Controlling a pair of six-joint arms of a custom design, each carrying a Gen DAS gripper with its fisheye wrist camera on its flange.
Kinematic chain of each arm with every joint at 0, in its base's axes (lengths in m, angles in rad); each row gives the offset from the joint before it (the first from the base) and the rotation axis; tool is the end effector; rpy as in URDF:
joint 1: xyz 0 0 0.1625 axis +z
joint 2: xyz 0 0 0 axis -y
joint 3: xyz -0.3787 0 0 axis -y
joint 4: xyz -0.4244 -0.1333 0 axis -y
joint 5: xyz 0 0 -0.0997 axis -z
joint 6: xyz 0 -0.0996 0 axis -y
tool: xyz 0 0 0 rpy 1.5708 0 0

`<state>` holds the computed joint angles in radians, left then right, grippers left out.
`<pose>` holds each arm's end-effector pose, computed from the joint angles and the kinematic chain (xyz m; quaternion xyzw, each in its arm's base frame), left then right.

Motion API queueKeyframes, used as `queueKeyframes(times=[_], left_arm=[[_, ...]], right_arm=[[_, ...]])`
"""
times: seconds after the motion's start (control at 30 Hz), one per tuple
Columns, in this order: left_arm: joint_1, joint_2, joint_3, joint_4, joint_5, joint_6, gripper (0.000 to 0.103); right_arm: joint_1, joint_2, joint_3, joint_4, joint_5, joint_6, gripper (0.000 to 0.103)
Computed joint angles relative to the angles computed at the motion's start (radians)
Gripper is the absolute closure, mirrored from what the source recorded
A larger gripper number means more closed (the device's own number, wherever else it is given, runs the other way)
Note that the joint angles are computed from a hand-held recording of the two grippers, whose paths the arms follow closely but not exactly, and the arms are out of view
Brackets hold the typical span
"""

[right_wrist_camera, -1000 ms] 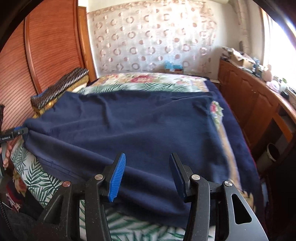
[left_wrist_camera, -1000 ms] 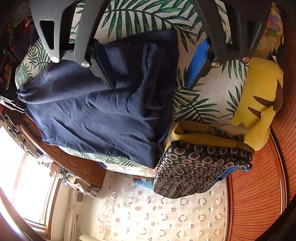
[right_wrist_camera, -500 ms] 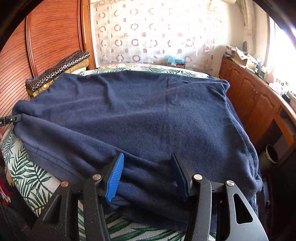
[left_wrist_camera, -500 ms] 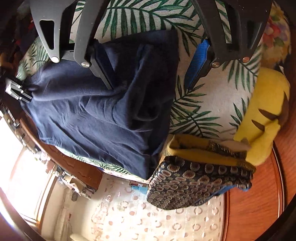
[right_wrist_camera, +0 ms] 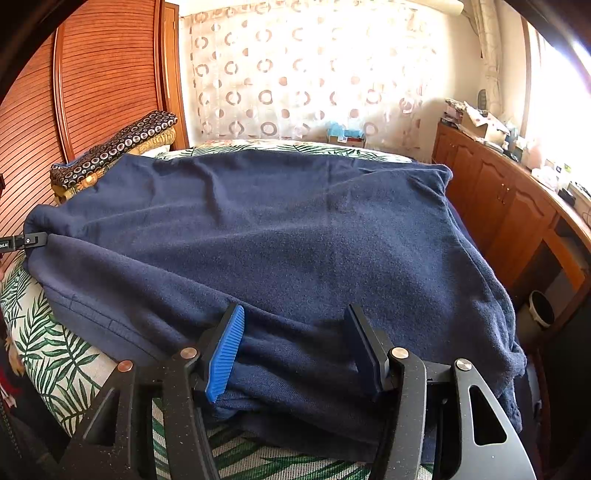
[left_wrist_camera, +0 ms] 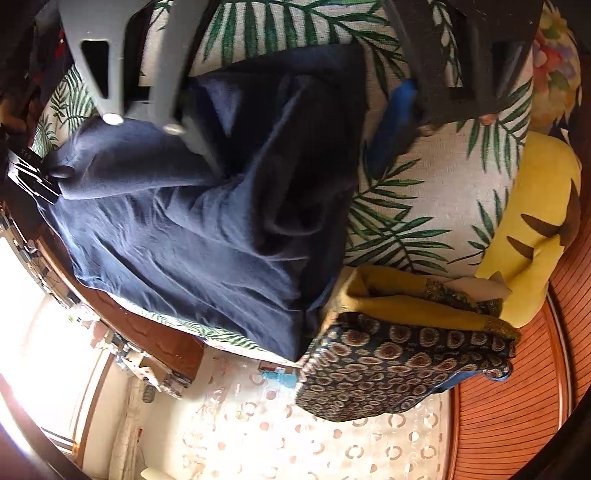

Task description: Fold small clothes

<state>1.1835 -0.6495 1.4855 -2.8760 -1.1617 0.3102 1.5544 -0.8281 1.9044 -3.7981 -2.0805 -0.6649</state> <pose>-0.1105 -0.7286 0.0402 0.2811 0.9111 -0.2351 0.1886 0.0752 -0.5789 0.1235 0.1286 -0.8132 0.4258 0.3753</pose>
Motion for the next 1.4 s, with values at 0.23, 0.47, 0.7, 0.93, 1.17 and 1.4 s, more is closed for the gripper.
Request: queueKeyframes(times=[0.23,0.47,0.7,0.93,1.17,1.4], left_arm=[[-0.011,-0.016,0.019,0.005,-0.059,0.018,0.090],[-0.054,-0.043,0.046,-0.031,-0.149,0.022,0.091],[-0.130,-0.013,-0.005,-0.025,-0.243,0.066,0.092],[-0.197,0.066,-0.105,0.040,-0.305,0.100,0.092],[-0.259,0.135,-0.196,0.111,-0.348,0.118,0.092],[-0.317,0.167,-0.245,0.164,-0.375,0.143,0.092]], right_arm=[[0.002,-0.011,0.009,0.006,0.000,0.001,0.045],[0.000,-0.028,0.019,0.026,0.010,0.017,0.045],[0.000,-0.115,0.075,0.032,0.017,0.073,0.045],[0.003,-0.184,0.138,-0.043,0.003,0.047,0.045],[-0.020,-0.225,0.191,-0.079,0.032,0.083,0.045],[-0.023,-0.234,0.214,-0.107,0.037,0.091,0.045]])
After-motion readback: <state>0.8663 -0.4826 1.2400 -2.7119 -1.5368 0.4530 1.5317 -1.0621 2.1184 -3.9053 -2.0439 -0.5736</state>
